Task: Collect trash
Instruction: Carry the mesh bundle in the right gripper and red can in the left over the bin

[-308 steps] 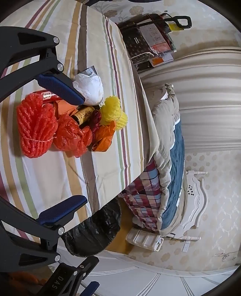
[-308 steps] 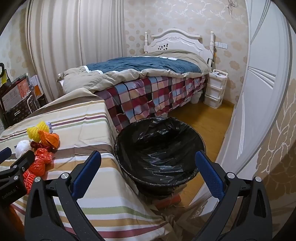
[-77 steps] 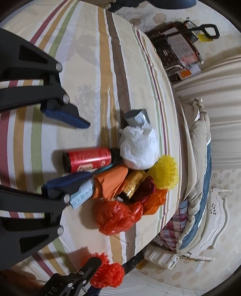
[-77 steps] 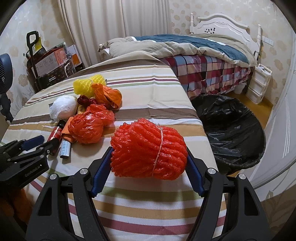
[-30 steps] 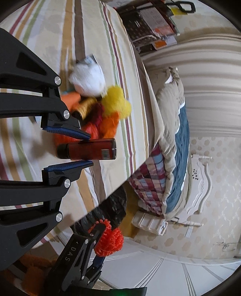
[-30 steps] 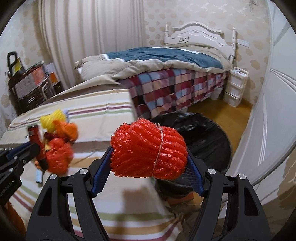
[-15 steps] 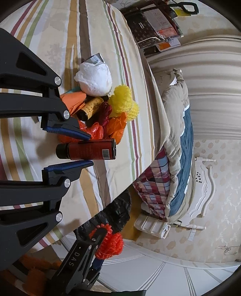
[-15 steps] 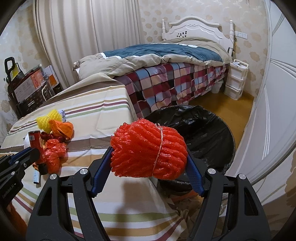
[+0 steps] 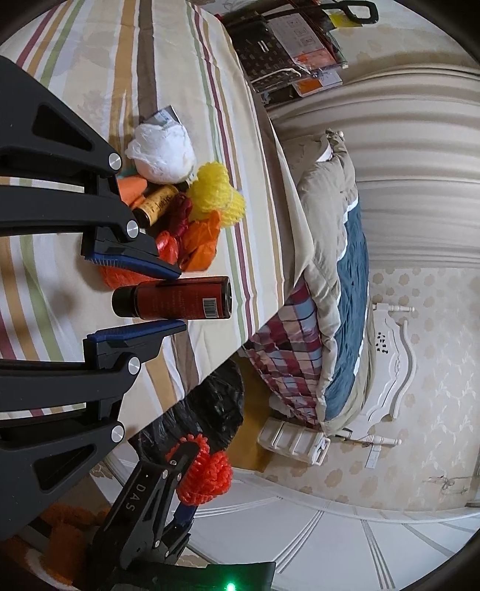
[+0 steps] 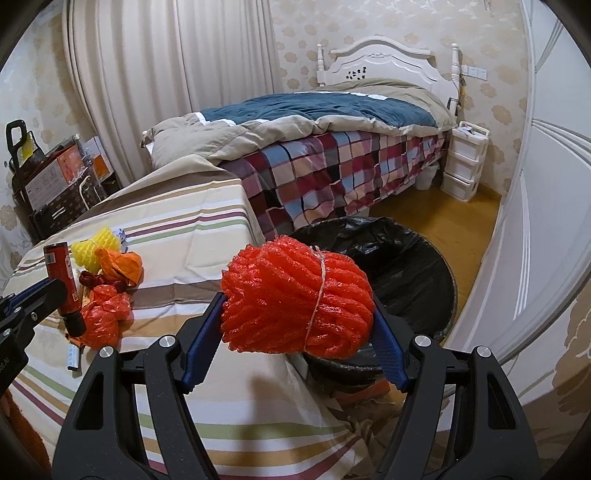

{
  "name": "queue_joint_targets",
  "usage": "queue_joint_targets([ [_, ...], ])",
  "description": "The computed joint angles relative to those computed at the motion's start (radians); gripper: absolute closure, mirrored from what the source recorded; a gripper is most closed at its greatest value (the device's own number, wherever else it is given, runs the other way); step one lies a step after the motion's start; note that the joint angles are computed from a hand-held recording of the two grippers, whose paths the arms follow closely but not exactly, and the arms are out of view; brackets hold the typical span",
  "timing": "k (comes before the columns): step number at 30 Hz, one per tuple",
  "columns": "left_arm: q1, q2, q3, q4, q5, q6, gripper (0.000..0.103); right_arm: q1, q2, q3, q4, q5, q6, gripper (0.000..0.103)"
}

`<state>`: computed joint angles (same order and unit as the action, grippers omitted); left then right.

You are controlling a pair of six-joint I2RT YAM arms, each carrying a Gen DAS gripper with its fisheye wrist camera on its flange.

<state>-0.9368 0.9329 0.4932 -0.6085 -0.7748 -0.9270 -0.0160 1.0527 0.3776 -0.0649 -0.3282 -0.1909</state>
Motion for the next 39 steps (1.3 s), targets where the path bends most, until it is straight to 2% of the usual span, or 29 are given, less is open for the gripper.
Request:
queue_joint_targets([
  [8,0.069,0.122,0.024,0.163,0.079,0.116,0.077,-0.059,0.058,0.028,0.033,-0.007,-0.02,0.032],
  [20,0.127,0.331,0.103,0.339,0.149,0.238,0.076,-0.143,0.2,0.097,0.093,-0.014,-0.043,0.032],
  [31,0.21,0.526,0.204,0.444,0.226,0.32,0.076,-0.186,0.341,0.17,0.143,-0.015,-0.05,0.032],
  [39,0.249,0.675,0.311,0.47,0.26,0.35,0.076,-0.185,0.438,0.227,0.175,0.002,-0.038,0.032],
])
